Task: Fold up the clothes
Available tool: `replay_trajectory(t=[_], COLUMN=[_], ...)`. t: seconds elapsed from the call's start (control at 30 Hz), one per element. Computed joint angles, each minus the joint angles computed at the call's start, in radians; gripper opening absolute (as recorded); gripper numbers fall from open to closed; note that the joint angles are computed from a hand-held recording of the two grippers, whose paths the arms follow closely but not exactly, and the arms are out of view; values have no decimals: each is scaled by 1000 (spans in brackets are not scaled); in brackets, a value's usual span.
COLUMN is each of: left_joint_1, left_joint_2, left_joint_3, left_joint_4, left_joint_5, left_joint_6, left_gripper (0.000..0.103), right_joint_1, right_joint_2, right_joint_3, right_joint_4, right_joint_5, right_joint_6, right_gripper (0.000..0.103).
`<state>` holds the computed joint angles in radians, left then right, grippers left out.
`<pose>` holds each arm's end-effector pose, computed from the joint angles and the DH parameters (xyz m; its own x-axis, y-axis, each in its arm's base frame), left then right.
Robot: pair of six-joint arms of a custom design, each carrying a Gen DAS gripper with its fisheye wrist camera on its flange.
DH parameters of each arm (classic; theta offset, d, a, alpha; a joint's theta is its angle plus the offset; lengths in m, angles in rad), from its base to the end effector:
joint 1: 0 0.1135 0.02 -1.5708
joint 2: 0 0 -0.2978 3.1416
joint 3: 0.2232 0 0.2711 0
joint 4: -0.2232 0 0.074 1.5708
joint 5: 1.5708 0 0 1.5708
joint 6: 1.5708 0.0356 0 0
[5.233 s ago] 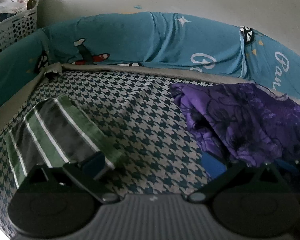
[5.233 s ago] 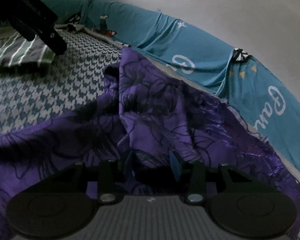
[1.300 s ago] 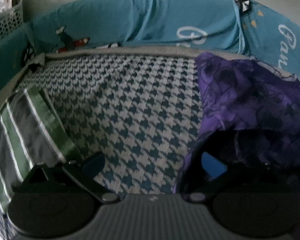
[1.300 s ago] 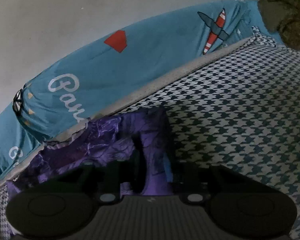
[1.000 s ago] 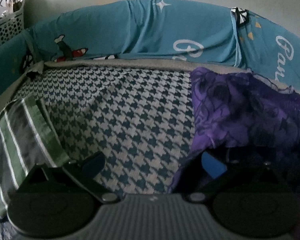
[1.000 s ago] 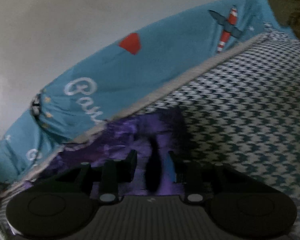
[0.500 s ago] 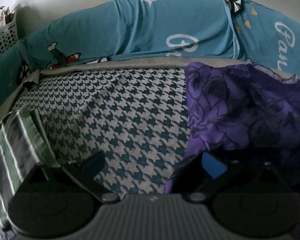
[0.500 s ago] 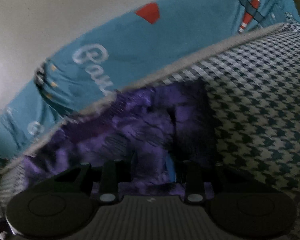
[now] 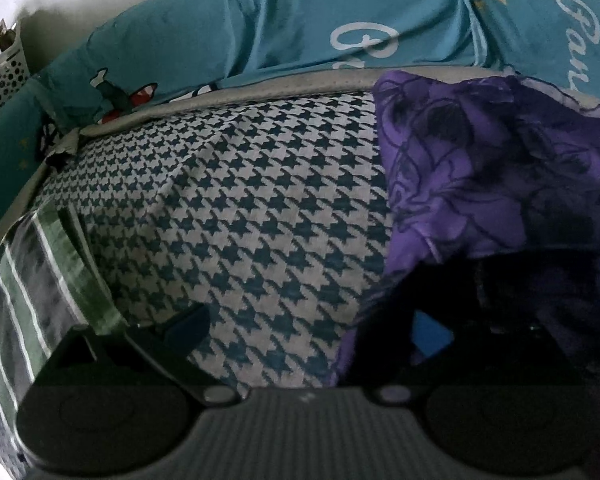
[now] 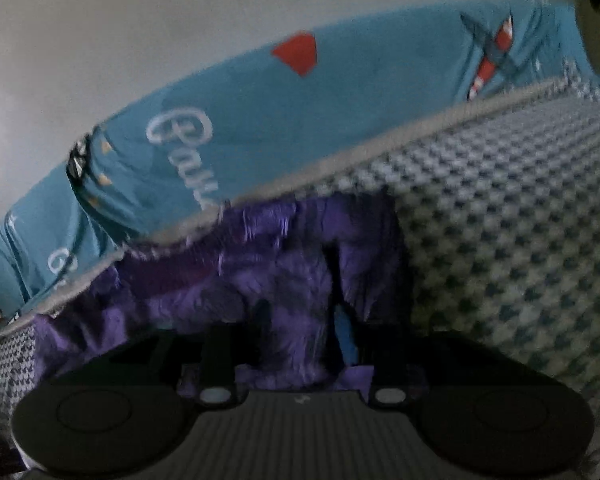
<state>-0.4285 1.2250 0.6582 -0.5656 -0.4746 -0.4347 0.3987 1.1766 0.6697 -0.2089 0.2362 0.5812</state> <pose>0.2061 -0.0763 0.2067 -0.8283 -0.0334 -0.5593 -0.1716 0.9654 0.1965 0.2316 0.0885 0.2413 -0.6233 0.3166 -0.7150 0.1526 0.9460 0.2859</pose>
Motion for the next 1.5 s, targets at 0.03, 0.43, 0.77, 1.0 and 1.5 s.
replay_trajectory(t=[0.03,0.43,0.77,1.0,1.5], left_joint_1=[-10,-75,-127,-106,-108], left_joint_2=[3,-8,-11,-28,-34], left_joint_3=[3,15,12,6,4], left_joint_4=[-3,-15,-11,-8,-14], left_joint_5=[-7,6,20,53,65], left_joint_6=[-2,-4,7,13,15], left_gripper=[103,103,103,103,103], right_joint_1=[-2,-125,-251,-270,-142], right_joint_2=[-5,-47,-54,-34,86], right_joint_3=[-1,-38,-69,-82,-107], right_joint_4=[-1,-31,-24,9,191], right_joint_5=[13,-64,-202,-259,-197], right_joint_6=[-9,-59,-13,11,-102], right_gripper=[53,74,79,85,76])
